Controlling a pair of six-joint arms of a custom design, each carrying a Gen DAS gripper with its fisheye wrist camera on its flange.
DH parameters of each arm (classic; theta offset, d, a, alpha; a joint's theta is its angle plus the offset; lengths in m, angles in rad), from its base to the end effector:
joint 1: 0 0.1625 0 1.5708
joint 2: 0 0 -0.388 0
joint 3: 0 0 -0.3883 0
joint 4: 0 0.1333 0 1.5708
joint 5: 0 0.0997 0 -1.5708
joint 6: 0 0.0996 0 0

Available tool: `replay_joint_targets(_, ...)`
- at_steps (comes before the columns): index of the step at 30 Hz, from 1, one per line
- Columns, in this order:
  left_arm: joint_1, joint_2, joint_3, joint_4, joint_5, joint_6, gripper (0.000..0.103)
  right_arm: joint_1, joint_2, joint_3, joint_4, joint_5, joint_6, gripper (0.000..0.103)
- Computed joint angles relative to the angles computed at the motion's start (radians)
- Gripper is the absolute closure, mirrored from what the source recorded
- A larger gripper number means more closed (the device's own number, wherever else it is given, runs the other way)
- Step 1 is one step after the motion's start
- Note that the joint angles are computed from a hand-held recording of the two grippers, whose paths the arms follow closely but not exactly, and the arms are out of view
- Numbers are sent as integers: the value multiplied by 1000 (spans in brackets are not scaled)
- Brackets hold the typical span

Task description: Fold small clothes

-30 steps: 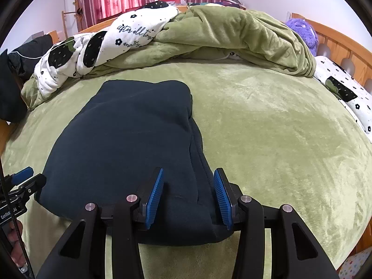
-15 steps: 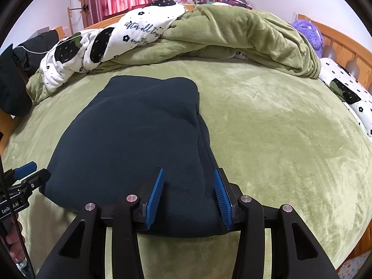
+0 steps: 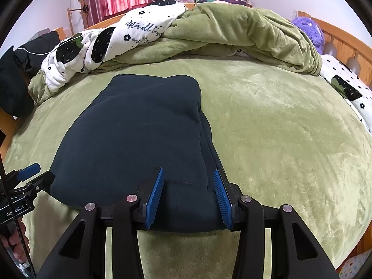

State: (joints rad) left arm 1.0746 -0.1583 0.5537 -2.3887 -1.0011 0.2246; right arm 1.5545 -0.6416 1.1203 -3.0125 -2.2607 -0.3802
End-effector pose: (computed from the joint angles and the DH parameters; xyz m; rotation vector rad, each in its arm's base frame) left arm -0.2482 -0.8513 0.0385 0.7528 2.4537 -0.6458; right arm 0.0573 -0.7765 0.2538 -0.0079 -2.1674 0.9405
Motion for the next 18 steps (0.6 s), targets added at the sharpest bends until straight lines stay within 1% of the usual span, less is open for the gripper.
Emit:
replay_joint_targets(11,2,4,-8,11,-2,-6,32,1,-7,7,9,6,15,59)
replay_joint_targets(15,1,-15,22,4,-4,-4,32,5,-13,17,9,12,22,59)
replay_joint_targets(18,-3,-34,48,-4,-1,-5,32,13,-18,30,-16,10,7,59)
